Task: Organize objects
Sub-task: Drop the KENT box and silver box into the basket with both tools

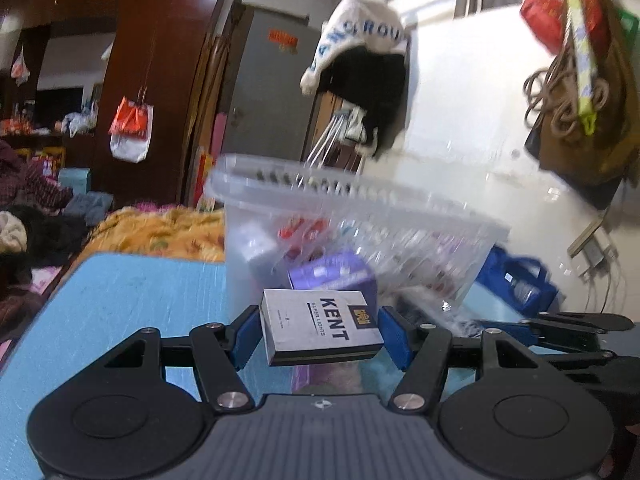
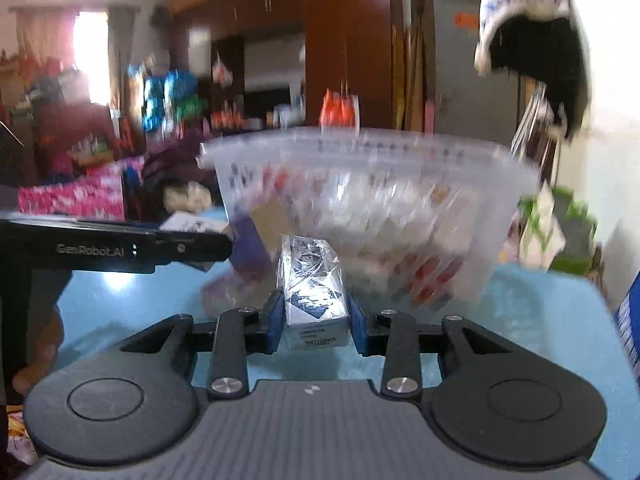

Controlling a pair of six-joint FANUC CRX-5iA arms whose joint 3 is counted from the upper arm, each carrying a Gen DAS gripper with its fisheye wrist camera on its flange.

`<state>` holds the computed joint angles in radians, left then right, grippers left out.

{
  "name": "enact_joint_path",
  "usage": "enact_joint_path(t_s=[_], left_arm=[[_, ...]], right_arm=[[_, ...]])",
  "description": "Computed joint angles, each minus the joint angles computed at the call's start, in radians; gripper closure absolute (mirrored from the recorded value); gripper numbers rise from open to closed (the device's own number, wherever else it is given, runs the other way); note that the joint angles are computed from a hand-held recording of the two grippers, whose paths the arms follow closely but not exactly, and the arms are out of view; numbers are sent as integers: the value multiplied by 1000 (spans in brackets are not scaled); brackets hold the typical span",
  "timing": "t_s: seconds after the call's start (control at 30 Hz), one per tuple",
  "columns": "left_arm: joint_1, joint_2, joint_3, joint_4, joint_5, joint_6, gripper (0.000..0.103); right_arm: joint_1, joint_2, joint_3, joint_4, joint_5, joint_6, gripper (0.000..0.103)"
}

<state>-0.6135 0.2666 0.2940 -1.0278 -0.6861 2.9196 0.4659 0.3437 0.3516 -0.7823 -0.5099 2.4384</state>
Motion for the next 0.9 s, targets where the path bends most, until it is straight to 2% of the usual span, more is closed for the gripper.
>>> enact_joint_path(t_s=[0.1, 0.17, 0.2, 0.27, 0.37, 0.4, 0.43, 0.5, 0.53, 0.57, 0.6, 0.67, 0.7, 0.73, 0.77, 0.8, 0.87, 0.9], left_arm=[[-30, -27, 1, -83, -14, 55, 36], [-41, -37, 30, -118, -23, 57, 36], [-35, -31, 59, -104, -26, 27, 36], [8, -7, 137, -1, -21, -88, 36], [80, 62, 273, 166, -37, -259, 36], [103, 86, 315, 218, -48, -297, 36], [124, 113, 358, 272, -60, -351, 36], [138, 167, 444, 309, -114, -412, 36], [140, 195, 483, 306, -136, -422, 33], [143, 221, 519, 306, -164, -428, 27], [150, 248, 557, 327, -197, -448, 12], [168, 282, 598, 376, -240, -470, 9], [178, 280, 588, 404, -234, -477, 9], [184, 253, 537, 413, -196, -461, 9], [181, 220, 479, 392, -153, -431, 9], [175, 187, 427, 370, -121, -403, 9], [152, 97, 291, 302, -45, -322, 9], [126, 57, 232, 237, -33, -264, 9]], right_arm=[[-46, -35, 0, -125, -23, 80, 66], [-47, -44, 28, -120, -4, 75, 66], [-40, -38, 54, -89, 2, 45, 66], [-19, 3, 143, 11, -10, -59, 66], [53, 100, 275, 328, 28, -332, 66], [67, 150, 344, 425, 0, -418, 66], [72, 188, 401, 470, -37, -463, 66], [65, 269, 537, 468, -127, -453, 64], [70, 291, 558, 486, -124, -444, 64], [77, 292, 538, 516, -91, -445, 55], [93, 283, 486, 593, -27, -491, 35], [109, 240, 369, 674, 76, -540, 14], [109, 209, 320, 643, 103, -514, 11], [99, 185, 305, 559, 92, -448, 8], [93, 157, 275, 507, 94, -415, 2], [88, 133, 246, 456, 108, -388, 0], [57, 62, 170, 223, 120, -218, 0], [44, 36, 137, 136, 103, -158, 0]])
